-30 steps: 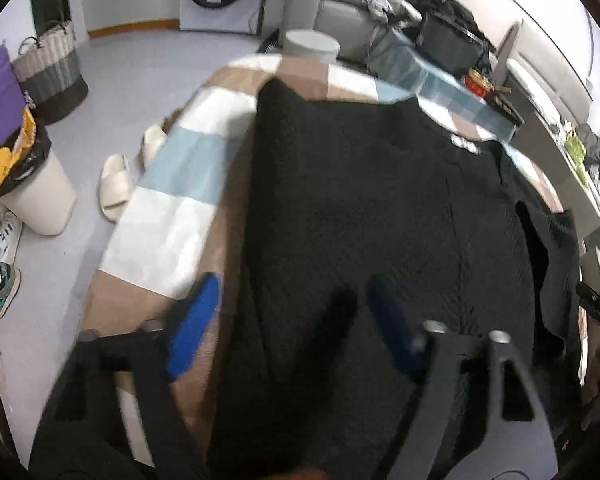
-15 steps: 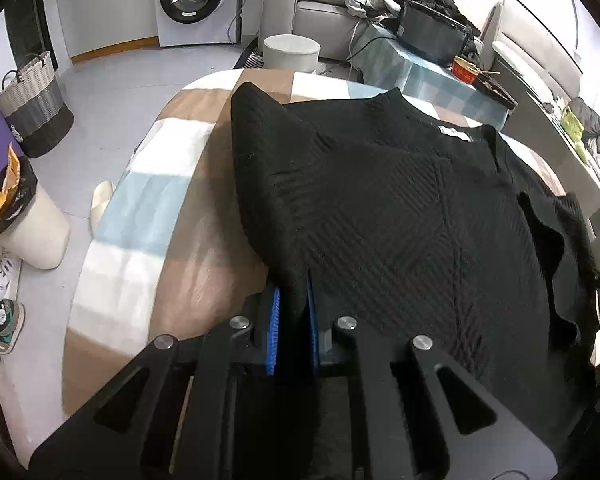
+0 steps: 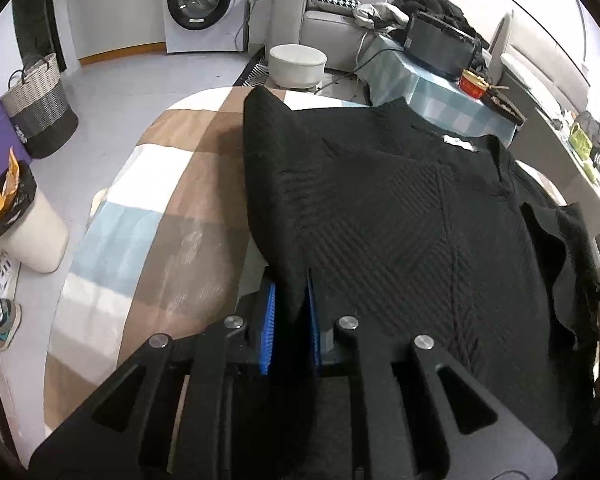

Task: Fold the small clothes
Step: 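Release the sweater and move the right gripper to the labelled hem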

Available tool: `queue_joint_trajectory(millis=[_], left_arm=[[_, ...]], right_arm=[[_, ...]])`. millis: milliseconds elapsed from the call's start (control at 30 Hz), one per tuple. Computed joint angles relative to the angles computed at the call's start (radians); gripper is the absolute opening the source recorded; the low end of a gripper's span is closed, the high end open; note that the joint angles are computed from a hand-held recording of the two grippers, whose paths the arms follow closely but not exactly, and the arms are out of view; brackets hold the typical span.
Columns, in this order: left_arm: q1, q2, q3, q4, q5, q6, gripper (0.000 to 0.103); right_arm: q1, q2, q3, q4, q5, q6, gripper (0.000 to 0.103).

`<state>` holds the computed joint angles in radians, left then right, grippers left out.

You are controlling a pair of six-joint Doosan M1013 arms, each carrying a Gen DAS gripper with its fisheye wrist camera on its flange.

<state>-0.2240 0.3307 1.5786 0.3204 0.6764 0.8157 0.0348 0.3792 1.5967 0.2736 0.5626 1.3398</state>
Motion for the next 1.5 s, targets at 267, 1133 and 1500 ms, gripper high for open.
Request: queue_joint_trajectory(millis=[267, 1133, 1500], left_arm=[[-0.08, -0.145, 0.116, 0.189, 0.016, -0.152, 0.081], [-0.547, -0.635, 0.514, 0.544, 0.305, -0.613, 0.102], [-0.605, -0.743, 0.638, 0.465, 0.414, -0.706, 0.102]], right_arm=[[-0.016, -0.095, 0.095, 0.179, -0.036, -0.163, 0.054], [-0.205, -0.553, 0.53, 0.56, 0.087, -0.756, 0.101], [-0.328, -0.549, 0.581, 0.453, 0.287, -0.766, 0.083]])
